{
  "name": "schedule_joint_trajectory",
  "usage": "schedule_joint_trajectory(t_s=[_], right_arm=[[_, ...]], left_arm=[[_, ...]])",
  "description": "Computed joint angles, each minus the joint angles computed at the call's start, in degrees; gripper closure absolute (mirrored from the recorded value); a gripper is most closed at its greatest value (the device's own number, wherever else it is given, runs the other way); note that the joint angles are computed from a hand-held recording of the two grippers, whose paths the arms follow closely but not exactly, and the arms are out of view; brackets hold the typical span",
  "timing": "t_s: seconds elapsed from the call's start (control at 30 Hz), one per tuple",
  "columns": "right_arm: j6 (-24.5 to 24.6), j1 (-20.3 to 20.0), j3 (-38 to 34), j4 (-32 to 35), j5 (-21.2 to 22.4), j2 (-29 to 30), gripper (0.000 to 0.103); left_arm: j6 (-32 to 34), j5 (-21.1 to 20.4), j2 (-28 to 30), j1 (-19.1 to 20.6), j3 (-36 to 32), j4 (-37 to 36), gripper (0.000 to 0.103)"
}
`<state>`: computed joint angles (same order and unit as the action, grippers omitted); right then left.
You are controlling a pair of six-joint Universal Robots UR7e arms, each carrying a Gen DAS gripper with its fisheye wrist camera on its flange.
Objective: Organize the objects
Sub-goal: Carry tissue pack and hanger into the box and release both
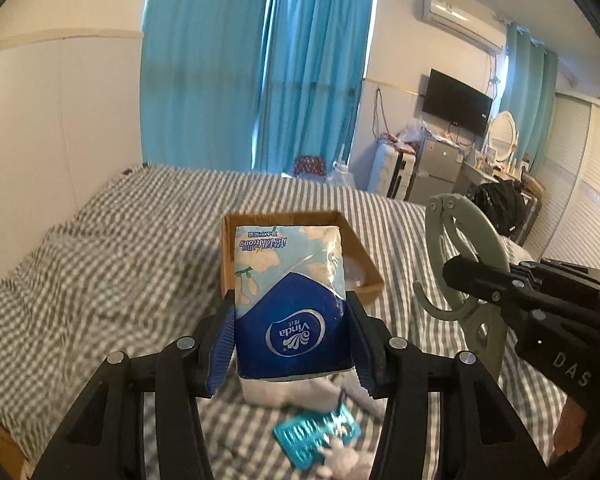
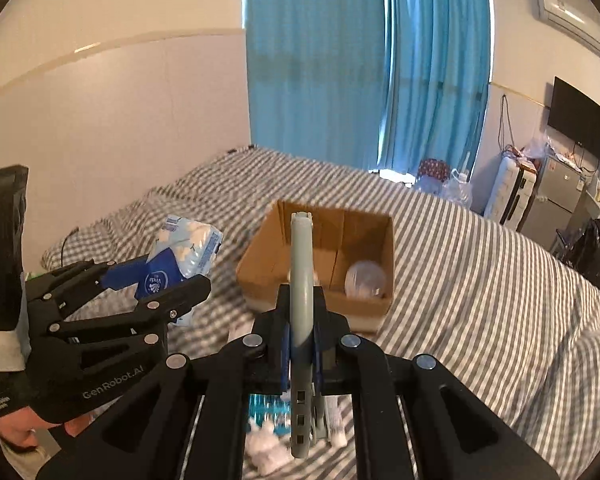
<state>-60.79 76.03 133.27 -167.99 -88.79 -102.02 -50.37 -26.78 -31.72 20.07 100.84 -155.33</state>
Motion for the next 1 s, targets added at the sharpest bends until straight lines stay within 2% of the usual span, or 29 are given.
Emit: schedule_joint_trajectory(t_s=[0.17,0.47,0.63,0.83,1.0], right_arm=[[2.9,3.3,-3.8,-0.6,-1.2,3.6,0.095],[5.0,5.8,-10.5,-0.7,-2.4,11.6,0.095],[6.4,4.8,-16.0,-0.1,-1.8,18.5,0.095],[8.0,3.5,-24.3,1.7,-3.0,28.7,0.095],[8.9,2.5,-29.7,2.0,-3.9,35.8,0.095]], left_arm=[[3.7,1.2,0.8,1.8,-2.9,-1.4,0.051],[14.5,-0.5,4.0,6.4,-7.8,-8.3,0.051],[19.4,-1.4,6.9,10.4,-12.2,-9.4,0.051],[25.0,-3.0,11.1,15.1,-17.5,-10.7,0.051],[30.7,-7.9,14.2,18.9,-21.4,-13.9,0.051]])
